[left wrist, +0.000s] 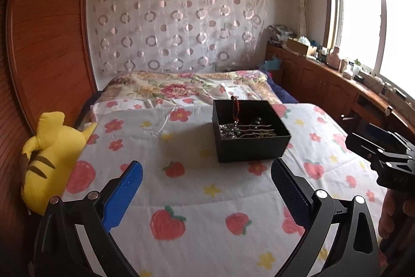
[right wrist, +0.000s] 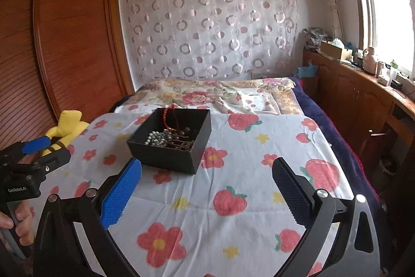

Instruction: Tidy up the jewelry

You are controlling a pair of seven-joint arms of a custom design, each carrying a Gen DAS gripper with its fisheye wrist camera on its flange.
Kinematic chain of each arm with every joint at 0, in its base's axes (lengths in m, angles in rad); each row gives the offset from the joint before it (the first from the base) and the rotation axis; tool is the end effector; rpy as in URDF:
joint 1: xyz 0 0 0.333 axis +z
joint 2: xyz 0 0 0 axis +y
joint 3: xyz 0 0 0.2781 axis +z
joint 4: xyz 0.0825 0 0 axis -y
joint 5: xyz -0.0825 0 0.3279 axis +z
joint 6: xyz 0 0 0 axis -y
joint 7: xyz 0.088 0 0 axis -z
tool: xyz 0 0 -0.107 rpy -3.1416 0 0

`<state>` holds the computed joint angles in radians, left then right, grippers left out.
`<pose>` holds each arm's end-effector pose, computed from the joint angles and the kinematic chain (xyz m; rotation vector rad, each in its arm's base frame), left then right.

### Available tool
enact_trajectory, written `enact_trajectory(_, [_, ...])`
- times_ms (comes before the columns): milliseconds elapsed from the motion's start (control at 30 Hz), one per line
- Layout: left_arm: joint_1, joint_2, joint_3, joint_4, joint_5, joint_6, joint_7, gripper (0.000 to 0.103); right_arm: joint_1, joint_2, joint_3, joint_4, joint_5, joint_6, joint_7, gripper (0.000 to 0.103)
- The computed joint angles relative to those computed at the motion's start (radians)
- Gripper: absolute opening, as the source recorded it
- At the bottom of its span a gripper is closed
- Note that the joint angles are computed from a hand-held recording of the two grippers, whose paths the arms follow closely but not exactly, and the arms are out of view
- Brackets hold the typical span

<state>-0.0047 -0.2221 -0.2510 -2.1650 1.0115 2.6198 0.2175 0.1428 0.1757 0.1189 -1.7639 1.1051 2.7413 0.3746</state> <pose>0.4650 -0.1503 0.5371 -1.8310 1.2872 -0.7267 0.5855 0.1153 0.5197 -1.8566 1.0115 -0.4713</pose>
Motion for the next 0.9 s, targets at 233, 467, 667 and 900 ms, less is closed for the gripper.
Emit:
enact_trajectory(233, [-0.007, -0.12, -0.045, -0.052, -0.001, -0.037, -0.038, 0.096, 0.013, -0.154, -0.041, -0.125, 0.142, -0.018, -0.111, 0.101])
enact_trajectory(467, [0.003, -0.201, -0.092, -0.089, -0.026, -0.076, -0.046, 0.096, 0.051, -0.238, -0.097, -0.184, 0.209, -0.039, -0.157, 0.101])
enact_trajectory(667, [0.01, -0.221, -0.109, -0.098, -0.043, -0.091, -0.035, 0.096, 0.071, -0.271, -0.12, -0.209, 0.215, -0.045, -0.174, 0.101])
enact_trajectory(900, [0.017, -0.229, -0.119, -0.101, -0.054, -0.091, -0.031, 0.096, 0.084, -0.278, -0.129, -0.217, 0.207, -0.036, -0.166, 0.101])
